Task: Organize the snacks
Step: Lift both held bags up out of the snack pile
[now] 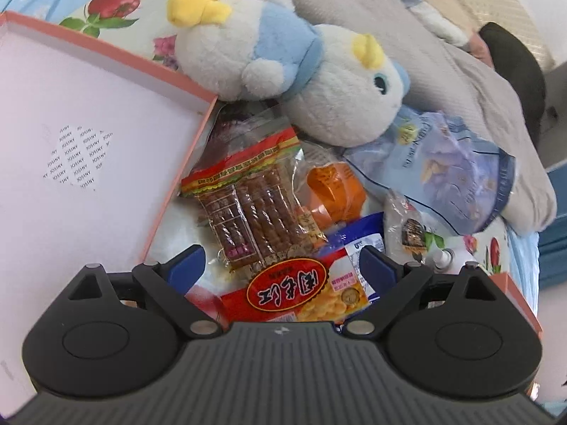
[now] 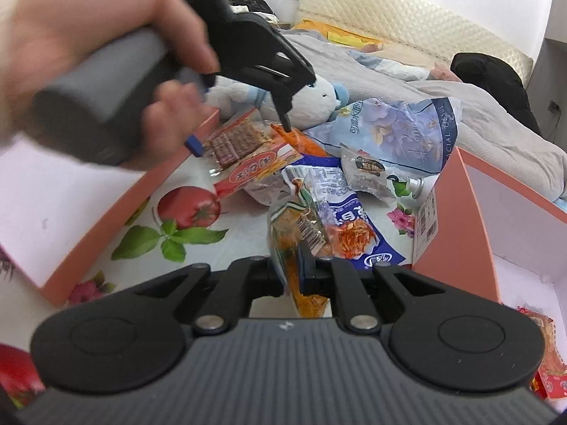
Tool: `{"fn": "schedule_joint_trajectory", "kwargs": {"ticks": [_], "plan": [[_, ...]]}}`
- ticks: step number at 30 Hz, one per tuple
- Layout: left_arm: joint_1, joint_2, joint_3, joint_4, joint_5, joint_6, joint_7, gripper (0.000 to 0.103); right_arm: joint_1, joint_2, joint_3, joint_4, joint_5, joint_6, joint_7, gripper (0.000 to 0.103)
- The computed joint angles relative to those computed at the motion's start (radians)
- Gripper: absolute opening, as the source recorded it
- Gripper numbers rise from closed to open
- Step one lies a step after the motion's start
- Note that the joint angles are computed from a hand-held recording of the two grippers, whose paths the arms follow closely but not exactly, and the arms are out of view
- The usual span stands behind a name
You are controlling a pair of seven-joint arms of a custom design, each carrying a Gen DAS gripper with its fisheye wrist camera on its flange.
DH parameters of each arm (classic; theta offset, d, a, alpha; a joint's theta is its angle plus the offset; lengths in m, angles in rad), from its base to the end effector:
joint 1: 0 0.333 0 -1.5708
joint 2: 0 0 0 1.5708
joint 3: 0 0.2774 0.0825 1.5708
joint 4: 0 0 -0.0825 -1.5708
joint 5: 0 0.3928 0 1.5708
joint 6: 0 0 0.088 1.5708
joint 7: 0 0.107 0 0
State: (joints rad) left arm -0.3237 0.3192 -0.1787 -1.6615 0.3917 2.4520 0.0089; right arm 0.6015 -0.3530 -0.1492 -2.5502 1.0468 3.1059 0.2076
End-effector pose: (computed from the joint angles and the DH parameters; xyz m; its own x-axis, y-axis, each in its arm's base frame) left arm 0.6061 -0.3193 0.4373 0.6286 -0.6560 0.4177 -0.5846 -0.7528 -0.3025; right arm 0.4485 0.1364 0.4224 0.6168 -0.7659 0.1815 -0.3857 -0.4951 -0.7785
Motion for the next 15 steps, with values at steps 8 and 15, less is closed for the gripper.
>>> {"fn": "schedule_joint_trajectory", "kwargs": {"ticks": [8,15], "plan": [[-0.018,0.089,0.010,0.140,-0.009,-0.144,-0.003,0.096,0.052,-0.052,-0.056,-0.039,0.107,-0.012,-0.148,0.010],[-0.017,0.132,0.020,0.180,-0.046,-0.163,-0.078,0.096,0.002,-0.072,-0.031,-0.048,0.171,-0.058,-0.202,0.010]]}}
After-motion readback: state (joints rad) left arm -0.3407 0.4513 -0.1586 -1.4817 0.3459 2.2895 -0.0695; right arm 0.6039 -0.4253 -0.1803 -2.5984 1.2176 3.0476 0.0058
